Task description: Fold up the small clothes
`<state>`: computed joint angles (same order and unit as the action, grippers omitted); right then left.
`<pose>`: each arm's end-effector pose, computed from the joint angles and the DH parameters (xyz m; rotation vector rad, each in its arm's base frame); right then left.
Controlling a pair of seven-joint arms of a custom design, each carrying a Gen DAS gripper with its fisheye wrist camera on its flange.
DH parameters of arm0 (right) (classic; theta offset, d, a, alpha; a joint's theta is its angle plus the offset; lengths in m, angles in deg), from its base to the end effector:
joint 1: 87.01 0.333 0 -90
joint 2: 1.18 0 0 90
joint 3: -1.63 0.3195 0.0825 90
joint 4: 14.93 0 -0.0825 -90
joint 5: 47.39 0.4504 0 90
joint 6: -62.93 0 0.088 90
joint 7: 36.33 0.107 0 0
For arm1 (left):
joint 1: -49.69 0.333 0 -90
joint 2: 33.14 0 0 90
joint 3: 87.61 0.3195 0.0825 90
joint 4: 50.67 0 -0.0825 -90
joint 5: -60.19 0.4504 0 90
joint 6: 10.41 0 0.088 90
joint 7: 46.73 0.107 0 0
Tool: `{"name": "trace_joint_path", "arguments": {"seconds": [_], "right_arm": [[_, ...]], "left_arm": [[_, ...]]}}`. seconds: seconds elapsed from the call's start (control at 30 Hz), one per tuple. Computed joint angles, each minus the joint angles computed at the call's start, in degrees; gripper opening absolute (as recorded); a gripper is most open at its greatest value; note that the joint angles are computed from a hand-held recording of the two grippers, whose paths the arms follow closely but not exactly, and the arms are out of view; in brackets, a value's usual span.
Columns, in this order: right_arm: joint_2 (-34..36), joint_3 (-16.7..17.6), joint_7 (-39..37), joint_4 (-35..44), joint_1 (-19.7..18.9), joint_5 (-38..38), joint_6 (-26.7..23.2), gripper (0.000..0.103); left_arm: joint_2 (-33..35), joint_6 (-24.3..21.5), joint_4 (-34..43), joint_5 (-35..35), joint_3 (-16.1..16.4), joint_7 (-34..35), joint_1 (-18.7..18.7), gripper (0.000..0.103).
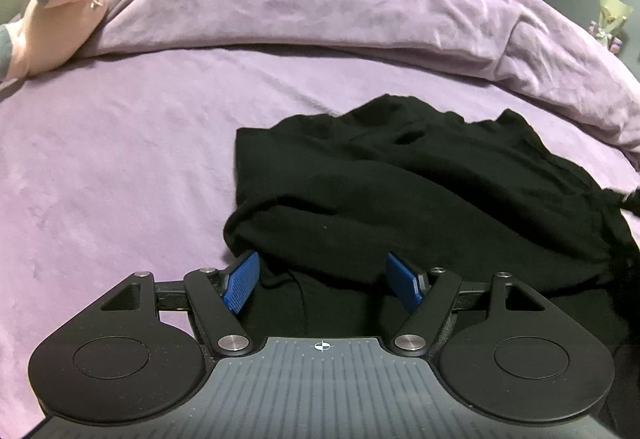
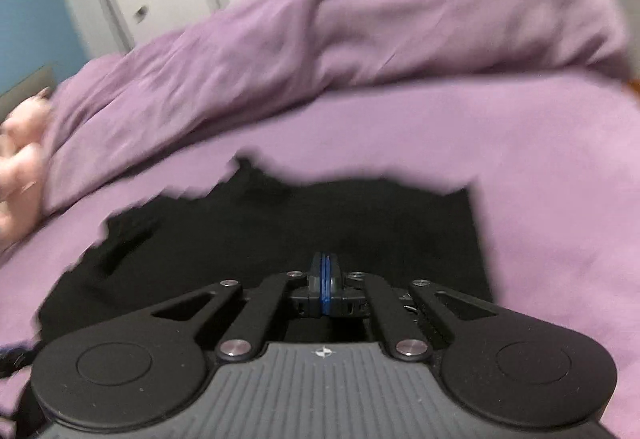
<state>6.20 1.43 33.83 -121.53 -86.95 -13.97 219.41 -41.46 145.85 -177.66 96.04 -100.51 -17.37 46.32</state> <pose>0.7025 -0.0225 0.5064 -1.5752 1.7509 -0.4328 0.5711 -0.1930 0.4771 -2.0044 1.5237 -0.7429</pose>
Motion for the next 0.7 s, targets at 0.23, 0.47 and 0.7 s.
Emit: {"name": "trace_joint_path", "arguments": {"seconds": [0.23, 0.47, 0.7], "right_arm": [[-0.46, -0.36, -1.94, 0.31, -1.54, 4.03, -9.75, 0.040], [-0.01, 0.09, -5.89, 0.31, -0.09, 4.46, -8.96, 0.013], [-0.47, -2.48, 6.63, -3.73, 3.84, -13.26, 9.72, 0.003]], "left_arm": [[0.52, 0.78, 0.29, 0.20, -0.07, -0.12, -0.25, 0.076], [0.15, 1.73, 0.43, 4.87, -0.58, -3.43, 0.49, 0.079], [2.54, 2.21, 2.22, 6.53, 0.08, -6.79, 0.66, 0.081]]}}
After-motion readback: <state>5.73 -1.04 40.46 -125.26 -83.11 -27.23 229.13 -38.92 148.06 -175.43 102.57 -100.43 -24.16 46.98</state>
